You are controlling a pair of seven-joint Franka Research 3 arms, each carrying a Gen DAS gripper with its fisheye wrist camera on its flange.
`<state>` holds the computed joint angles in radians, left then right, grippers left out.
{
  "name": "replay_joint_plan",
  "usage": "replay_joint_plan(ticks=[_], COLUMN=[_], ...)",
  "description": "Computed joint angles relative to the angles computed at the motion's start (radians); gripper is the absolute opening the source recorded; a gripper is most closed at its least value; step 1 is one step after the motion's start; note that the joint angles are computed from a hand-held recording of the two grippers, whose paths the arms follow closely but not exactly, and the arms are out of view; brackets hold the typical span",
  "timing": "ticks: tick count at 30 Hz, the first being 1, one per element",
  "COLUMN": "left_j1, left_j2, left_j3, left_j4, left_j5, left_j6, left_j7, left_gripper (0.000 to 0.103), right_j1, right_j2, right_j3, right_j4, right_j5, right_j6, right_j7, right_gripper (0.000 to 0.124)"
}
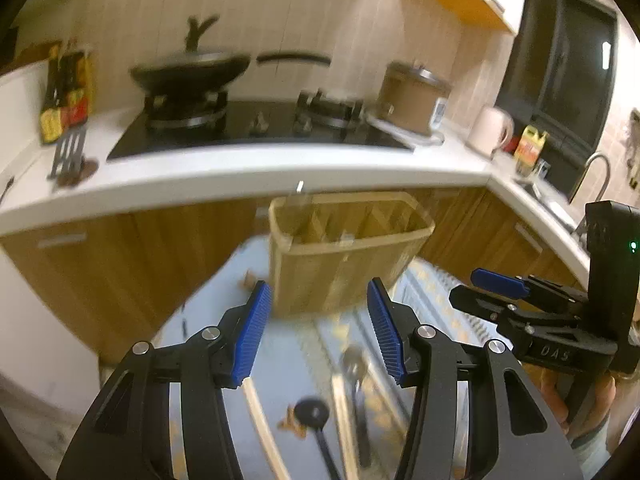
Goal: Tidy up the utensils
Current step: 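Withdraw both open tools from the basket back over the remaining utensils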
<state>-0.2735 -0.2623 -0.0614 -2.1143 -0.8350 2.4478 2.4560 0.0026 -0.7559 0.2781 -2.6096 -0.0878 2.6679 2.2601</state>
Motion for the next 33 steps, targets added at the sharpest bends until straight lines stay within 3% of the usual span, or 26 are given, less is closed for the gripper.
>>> replay_joint_plan(ticks=[4, 11, 18, 26, 33], left_j1=[0.034, 0.077, 0.099, 0.093, 0.08], left_j2=[0.014, 0.057, 0.08, 0.102, 0.116], left_j3=[-0.005, 0.003, -0.032, -0.04, -0.04], left_j4=[-0.024, -0.046, -0.124, -0.164, -0.173], left_j5=[0.106, 0.142, 0.24, 0.327, 0.331], left_j6=[-0.038, -0.09, 0.015, 0.091, 0.127], left_j7=[-0.068, -0.097, -0.135, -0.172, -0.17], left_gripper=[0.048, 0.047, 0.041, 0.038, 0.037], right_j1=[0.049, 0.119, 0.153, 0.189, 0.18], right_j2=[0.027, 0.076, 0.13, 0.14, 0.142], right_j3=[0.007, -0.009, -0.02, -0.059, -0.042], right_j4=[-0.019, -0.045, -0.051, -0.103, -0.111], right_j5=[0.025, 0.057, 0.07, 0.135, 0.126], right_j6=[-0.05, -0.032, -0.024, -0.002, -0.005], right_j7=[0.01, 0.015, 0.015, 0.011, 0.013], right_gripper=[0.056, 0.055, 0.041, 0.04, 0.04])
